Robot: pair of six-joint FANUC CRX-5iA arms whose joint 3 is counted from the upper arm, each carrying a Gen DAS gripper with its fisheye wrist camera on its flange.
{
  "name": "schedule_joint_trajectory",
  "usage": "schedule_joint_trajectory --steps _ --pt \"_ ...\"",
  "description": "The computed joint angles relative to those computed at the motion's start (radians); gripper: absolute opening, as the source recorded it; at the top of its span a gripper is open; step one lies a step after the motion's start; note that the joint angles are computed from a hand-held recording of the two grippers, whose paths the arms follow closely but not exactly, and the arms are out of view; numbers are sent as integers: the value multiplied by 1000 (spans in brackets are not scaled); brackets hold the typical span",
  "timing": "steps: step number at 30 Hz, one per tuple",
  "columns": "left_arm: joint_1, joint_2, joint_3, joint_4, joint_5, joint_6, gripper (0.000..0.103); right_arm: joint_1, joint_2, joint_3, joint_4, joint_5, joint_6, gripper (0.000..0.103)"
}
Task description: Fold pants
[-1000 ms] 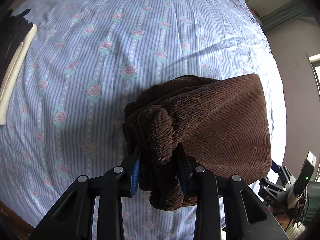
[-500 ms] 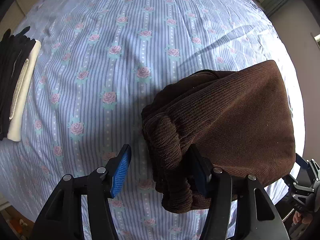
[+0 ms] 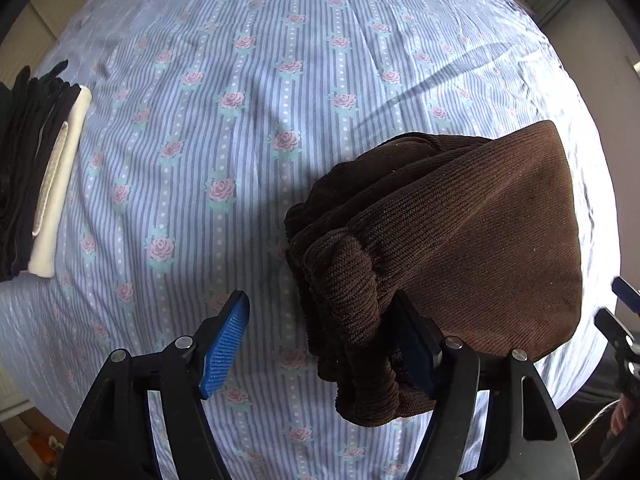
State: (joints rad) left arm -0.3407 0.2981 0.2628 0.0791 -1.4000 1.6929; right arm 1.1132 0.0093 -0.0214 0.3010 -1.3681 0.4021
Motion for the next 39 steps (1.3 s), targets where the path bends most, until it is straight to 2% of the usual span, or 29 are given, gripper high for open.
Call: schedule_joint_trajectory --steps 6,15,17,21,26,28,34,36,38,39 --pt "-8 -51 -16 6 24 -7 71 -88 48 7 -50 94 102 72" --pt "-19 -40 -33 25 54 -23 76 -223 85 6 -263 236 187 72" --pt "7 -31 -59 63 72 -26 81 -242 95 12 -298 247 205 72" --pt "85 -41 -180 212 167 -69 87 -270 115 23 -345 267 252 72" --pt "122 -35 -268 314 239 -139 98 -302 131 22 -404 306 290 72" --pt "135 -30 -303 365 263 -164 99 -307 142 23 -413 311 293 73" --pt "165 -32 -417 543 324 -252 97 -307 164 26 -413 321 272 73" --pt "167 -33 -456 612 353 -271 94 -307 174 31 -413 324 264 73" --pt "165 -34 -498 691 385 -290 86 -311 179 31 -420 334 253 73" --pt "163 -35 -509 711 398 -281 86 -312 180 29 -424 339 246 73"
